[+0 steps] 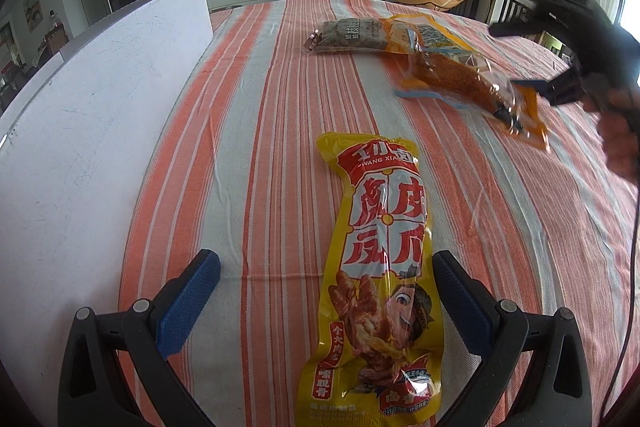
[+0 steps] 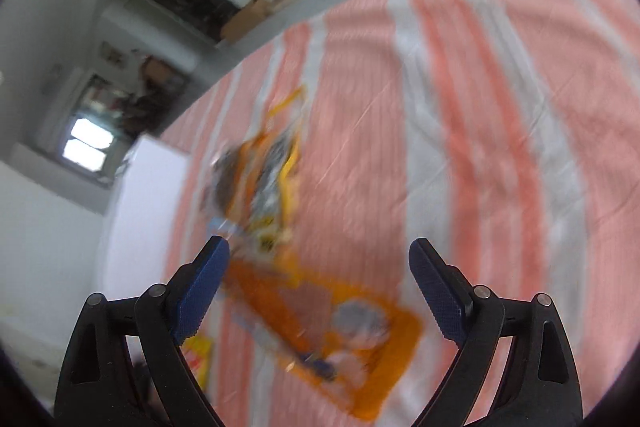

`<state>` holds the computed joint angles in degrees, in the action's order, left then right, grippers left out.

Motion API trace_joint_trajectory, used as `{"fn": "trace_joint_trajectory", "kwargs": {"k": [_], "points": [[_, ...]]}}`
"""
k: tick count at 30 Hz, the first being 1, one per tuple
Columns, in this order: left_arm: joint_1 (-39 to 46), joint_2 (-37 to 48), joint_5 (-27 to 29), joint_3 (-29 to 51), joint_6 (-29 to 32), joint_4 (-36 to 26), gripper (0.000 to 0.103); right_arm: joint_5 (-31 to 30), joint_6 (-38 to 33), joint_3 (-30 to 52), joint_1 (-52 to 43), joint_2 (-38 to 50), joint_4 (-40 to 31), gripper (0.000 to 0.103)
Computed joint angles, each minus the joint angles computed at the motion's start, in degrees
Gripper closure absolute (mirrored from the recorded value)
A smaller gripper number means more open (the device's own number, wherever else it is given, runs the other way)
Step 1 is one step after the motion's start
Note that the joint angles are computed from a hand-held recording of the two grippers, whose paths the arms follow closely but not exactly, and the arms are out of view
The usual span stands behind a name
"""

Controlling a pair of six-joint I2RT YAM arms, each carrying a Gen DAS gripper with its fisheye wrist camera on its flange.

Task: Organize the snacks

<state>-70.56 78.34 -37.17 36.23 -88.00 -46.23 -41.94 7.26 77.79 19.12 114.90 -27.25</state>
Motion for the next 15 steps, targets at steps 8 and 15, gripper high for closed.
{"fn": "trace_joint_trajectory", "kwargs": {"k": [8, 15], "points": [[-1.5, 0.8, 0.0, 0.8, -1.9, -1.2, 0.0, 12.2, -22.7, -13.9, 6.3, -16.3, -13.3, 0.01], [-1.4, 0.7, 0.0, 0.7, -1.7, -1.2, 0.0, 34.0, -19.0, -11.4, 20.6, -19.0, -1.5, 0.01]]}}
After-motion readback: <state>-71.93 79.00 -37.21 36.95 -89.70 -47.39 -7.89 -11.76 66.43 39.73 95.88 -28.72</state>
